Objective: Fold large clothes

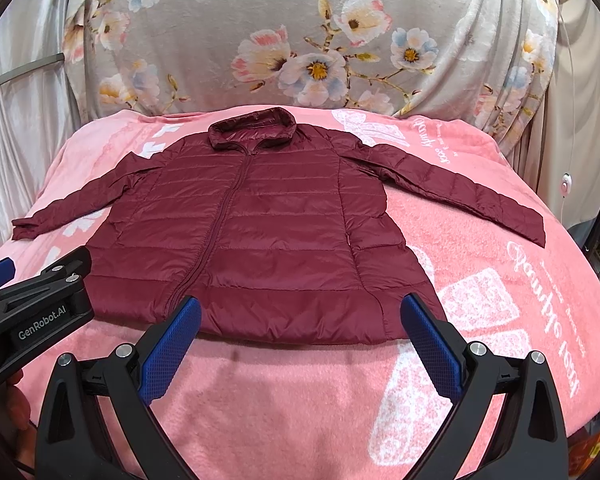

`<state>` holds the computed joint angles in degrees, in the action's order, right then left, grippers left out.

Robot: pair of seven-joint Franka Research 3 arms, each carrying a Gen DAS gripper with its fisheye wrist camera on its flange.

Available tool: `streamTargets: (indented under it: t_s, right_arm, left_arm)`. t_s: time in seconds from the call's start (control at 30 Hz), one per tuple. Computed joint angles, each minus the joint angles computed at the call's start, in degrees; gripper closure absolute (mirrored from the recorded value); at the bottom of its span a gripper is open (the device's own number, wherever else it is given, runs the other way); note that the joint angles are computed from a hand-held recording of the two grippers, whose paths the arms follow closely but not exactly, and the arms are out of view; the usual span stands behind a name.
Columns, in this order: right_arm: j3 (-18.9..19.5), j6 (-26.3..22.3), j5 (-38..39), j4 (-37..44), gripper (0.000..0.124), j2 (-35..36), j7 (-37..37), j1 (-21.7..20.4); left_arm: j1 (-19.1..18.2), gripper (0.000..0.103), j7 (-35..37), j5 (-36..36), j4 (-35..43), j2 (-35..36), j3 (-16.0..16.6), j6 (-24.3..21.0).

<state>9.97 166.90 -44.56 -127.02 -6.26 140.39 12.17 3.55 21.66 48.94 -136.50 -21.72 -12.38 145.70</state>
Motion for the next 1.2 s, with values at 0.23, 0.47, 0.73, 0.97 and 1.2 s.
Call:
streamTargets:
  t_s: [0.23,0.47,0.73,0.97,1.2]
  right_arm:
    - [-0.14,-0.07,0.57,0.02,0.026,0.07,-0.52,0.21]
    - [-0.21,-0.40,0.67,0.41,0.026,0.46,-0.47,0.52]
    - [-0.58,0.17,1.40,0.02,0.026,0.72,-1.18,0.53]
    - [-0.66,0.19,1.24,0.08,0.026,0.90,-0.98,0.62]
    - [-0.92,0.68,1.71,-0.15,0.026,1.09,-1.49,0.68]
  left_arm:
    - [-0.09,0.005,-0.07,0.01,0.05,0.11,0.02,-0.10]
    - [-0.17,0.005,-0.52,0.34,0.29,0.64,-0.04,-0.24]
    - [-0.26,0.005,-0.80,0.60,0.49,1.34,0.16,-0.24]
    - [-0.23,0.005,-0.72,0.62,0.20,1.40,0.42,0.08]
    - [-0.13,0.005,-0.37,0.53,0.33,1.92,0.60,0.21]
